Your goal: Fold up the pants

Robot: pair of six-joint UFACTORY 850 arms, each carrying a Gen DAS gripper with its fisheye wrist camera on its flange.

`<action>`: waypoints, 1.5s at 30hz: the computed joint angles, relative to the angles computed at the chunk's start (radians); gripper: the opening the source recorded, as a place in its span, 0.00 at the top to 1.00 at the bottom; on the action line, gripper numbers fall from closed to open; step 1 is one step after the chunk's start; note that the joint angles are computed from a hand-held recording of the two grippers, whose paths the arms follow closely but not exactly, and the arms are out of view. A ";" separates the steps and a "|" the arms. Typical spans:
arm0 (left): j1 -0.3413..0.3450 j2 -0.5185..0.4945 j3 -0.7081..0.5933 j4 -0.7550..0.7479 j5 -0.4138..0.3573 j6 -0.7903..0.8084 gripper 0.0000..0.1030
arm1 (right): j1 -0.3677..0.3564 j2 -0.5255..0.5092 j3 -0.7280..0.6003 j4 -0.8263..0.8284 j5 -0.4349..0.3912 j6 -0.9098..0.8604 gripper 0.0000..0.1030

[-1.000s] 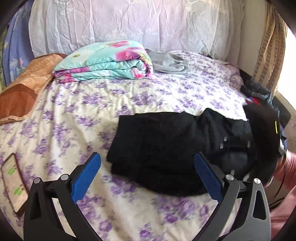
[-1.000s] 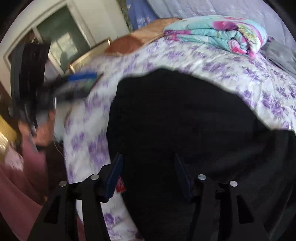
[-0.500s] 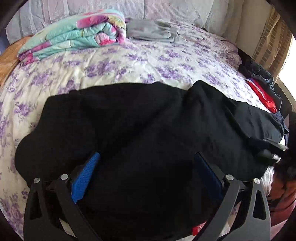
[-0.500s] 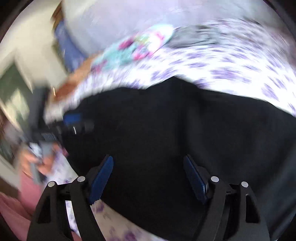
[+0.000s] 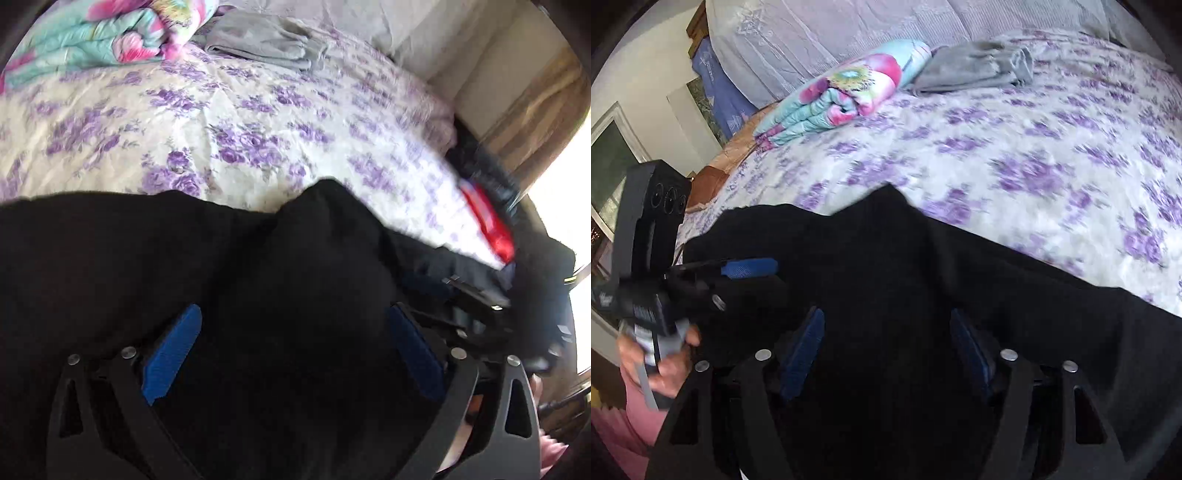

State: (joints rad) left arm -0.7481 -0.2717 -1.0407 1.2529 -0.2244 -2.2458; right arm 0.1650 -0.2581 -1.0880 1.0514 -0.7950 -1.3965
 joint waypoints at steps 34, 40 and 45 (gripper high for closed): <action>-0.046 -0.035 -0.034 -0.023 -0.148 0.107 0.04 | -0.481 0.213 0.271 0.674 0.297 -0.881 0.30; -0.043 -0.032 -0.028 0.003 -0.137 0.077 0.04 | -0.330 0.062 0.120 0.343 0.324 -0.685 0.30; -0.045 -0.036 -0.033 -0.021 -0.147 0.108 0.04 | -0.427 -0.056 -0.031 0.230 0.427 -0.512 0.31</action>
State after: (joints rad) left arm -0.7929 -0.3073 -1.0741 1.2316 -0.3713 -2.1375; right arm -0.2624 -0.3137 -1.1189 1.2814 -0.3679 -1.9089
